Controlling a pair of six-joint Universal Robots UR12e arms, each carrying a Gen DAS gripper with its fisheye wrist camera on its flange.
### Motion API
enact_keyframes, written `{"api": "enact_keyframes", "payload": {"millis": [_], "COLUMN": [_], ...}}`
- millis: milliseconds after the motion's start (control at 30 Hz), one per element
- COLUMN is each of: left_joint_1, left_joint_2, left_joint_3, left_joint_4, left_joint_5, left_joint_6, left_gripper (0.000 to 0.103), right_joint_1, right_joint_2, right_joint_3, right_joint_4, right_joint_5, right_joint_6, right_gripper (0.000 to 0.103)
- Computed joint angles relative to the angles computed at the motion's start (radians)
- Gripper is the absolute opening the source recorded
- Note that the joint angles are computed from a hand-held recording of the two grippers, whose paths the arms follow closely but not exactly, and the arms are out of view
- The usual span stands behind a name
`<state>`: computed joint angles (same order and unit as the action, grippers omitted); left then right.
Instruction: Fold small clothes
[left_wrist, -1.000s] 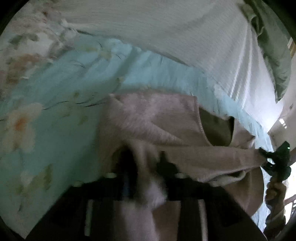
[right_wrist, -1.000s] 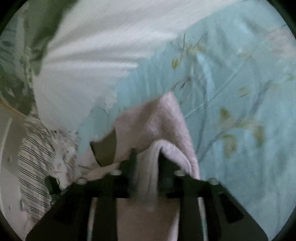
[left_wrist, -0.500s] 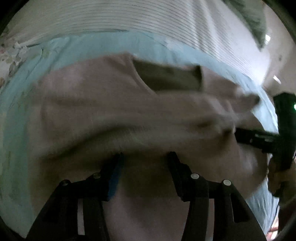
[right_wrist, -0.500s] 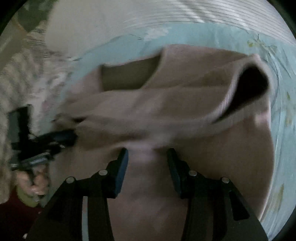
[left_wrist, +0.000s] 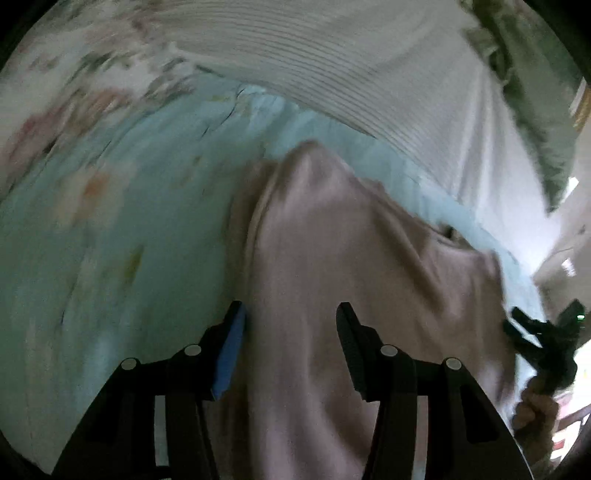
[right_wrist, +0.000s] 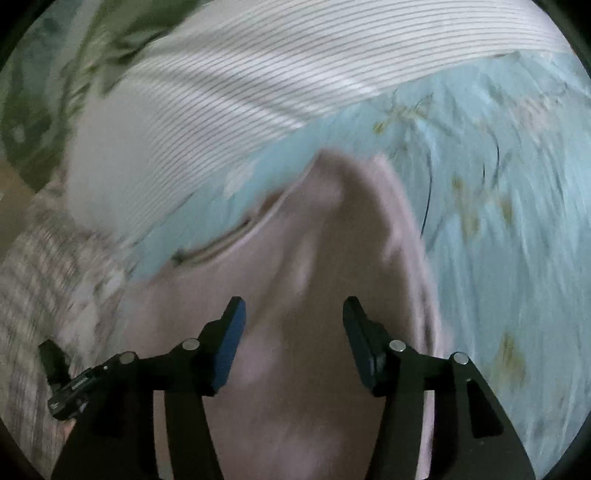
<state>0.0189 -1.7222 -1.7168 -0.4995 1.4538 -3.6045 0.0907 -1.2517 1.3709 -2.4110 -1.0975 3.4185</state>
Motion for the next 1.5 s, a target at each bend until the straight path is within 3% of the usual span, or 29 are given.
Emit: {"api": "enact_keyframes", "payload": {"millis": [167,300,400,500,633,833,933,967,1000,1067,1133,1367,1500], "left_joint_1": [-0.005,-0.008,-0.017,-0.016,-0.009,0.003,0.002,-0.001,-0.004,0.004,0.013,0.039,0.050], "left_joint_2": [0.129,0.165,0.154,0.131,0.085,0.050,0.039,0.034,0.029,0.029,0.044,0.109,0.103], "left_joint_3": [-0.186,-0.259,-0.263,-0.265,-0.253,-0.244,-0.231,-0.222,-0.214,-0.216,-0.230,-0.265,-0.273], "left_joint_4": [0.100,0.132,0.121,0.195,0.285,0.376,0.375,0.367,0.358,0.349,0.357,0.333,0.314], "left_joint_5": [-0.104,-0.211,-0.251,-0.284,-0.302,-0.270,-0.240,-0.223,-0.209,-0.210,-0.200,-0.169,-0.222], "left_joint_6": [-0.113,-0.202,-0.220,-0.288,-0.396,-0.511,-0.527,-0.527,-0.522,-0.513,-0.513,-0.396,-0.409], "left_gripper": [0.055,0.055,0.055,0.063,0.063,0.063,0.055,0.047,0.031,0.010,0.008,0.008,0.011], "right_joint_1": [0.002,0.001,0.005,0.013,0.022,0.027,0.029,0.030,0.030,0.031,0.030,0.022,0.022], "right_joint_2": [-0.108,-0.153,-0.163,-0.166,-0.167,-0.160,-0.153,-0.149,-0.145,-0.139,-0.131,-0.102,-0.094], "right_joint_3": [0.168,0.250,0.267,0.267,0.261,0.245,0.234,0.227,0.223,0.213,0.201,0.165,0.156], "right_joint_4": [-0.062,-0.097,-0.089,-0.071,-0.068,-0.059,-0.054,-0.051,-0.050,-0.054,-0.054,-0.044,-0.035], "right_joint_5": [0.072,0.104,0.118,0.131,0.144,0.142,0.135,0.133,0.132,0.130,0.130,0.108,0.124], "right_joint_6": [-0.012,0.033,0.055,0.043,0.032,0.024,0.023,0.020,0.019,0.016,0.010,0.018,0.011], "right_gripper": [0.064,0.064,0.064,0.064,0.065,0.066,0.066,0.066,0.066,0.066,0.066,0.066,0.066]}}
